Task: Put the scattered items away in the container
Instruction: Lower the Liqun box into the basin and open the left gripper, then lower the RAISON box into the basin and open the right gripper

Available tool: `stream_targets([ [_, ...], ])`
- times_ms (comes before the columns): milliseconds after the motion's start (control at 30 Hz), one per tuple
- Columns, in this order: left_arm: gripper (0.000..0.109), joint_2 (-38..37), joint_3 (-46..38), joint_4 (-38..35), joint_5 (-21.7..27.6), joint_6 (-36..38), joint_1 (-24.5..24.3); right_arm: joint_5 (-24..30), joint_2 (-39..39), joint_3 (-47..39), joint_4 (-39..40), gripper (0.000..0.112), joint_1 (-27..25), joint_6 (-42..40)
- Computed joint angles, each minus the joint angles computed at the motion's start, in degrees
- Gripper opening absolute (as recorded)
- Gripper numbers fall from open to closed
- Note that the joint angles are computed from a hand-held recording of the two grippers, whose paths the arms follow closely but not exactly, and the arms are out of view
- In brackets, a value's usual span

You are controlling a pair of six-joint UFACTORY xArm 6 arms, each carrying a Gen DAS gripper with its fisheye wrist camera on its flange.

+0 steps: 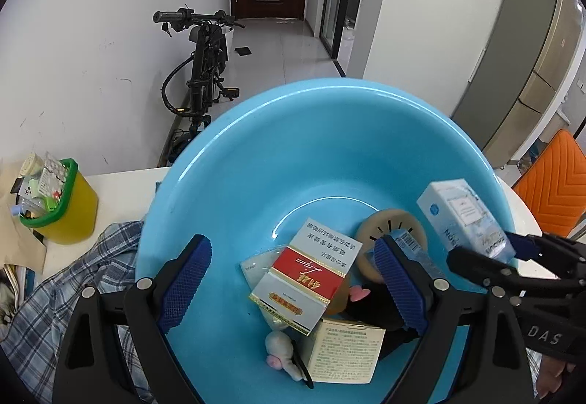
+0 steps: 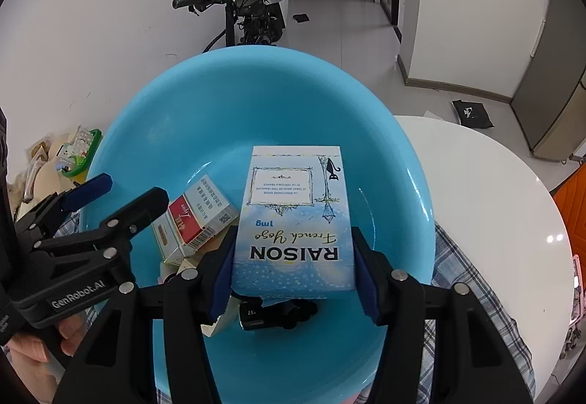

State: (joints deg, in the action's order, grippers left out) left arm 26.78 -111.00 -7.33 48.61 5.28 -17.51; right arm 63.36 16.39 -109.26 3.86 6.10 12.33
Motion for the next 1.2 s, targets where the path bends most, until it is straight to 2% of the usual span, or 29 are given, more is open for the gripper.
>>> stream_targets([
  [367,0.092,-1.7,2.7,-0.8,-1.4,0.6,0.8,-2.7,-1.9,4.5,-0.5,0.057,0.2,0.9],
  [500,0.092,-2.8,4.8,0.7,-3.6,0.3,0.9,-5.2,-3.1,6.5,-3.5,0.066,0.4,3.1],
  [633,0.092,-3.5,6.7,0.3,-5.0,1.9,0.7,-7.2,-3.9,8.1,-2.3,0.069,-0.3,2.9],
  [800,0.092,-3.9,8.1,1.2,-7.0,2.0,0.2,-10.0,-5.1,10.1,-2.0,0.080,-0.9,3.8],
  [933,0.092,-4.6,9.7,0.0,-9.3,3.5,0.1,-12.1,-5.7,11.2,-1.0,0.084,-1.0,3.6],
  [1033,0.093,-6.7,13.6,-0.1,-14.8,4.8,0.0,-18.9,-8.2,15.4,-4.2,0.088,-0.4,5.1],
  [1100,0.103,-7.7,15.5,0.9,-17.9,4.9,0.0,-25.6,-10.9,19.8,-7.7,0.097,-0.3,7.3],
  [1133,0.103,-8.4,16.7,-0.2,-19.5,6.3,0.0,-28.2,-11.9,21.2,-10.0,0.097,-0.3,9.0],
  [1200,0.103,-9.6,18.7,-2.2,-22.7,8.5,0.0,-30.8,-12.9,22.4,-14.0,0.099,-0.2,11.9],
])
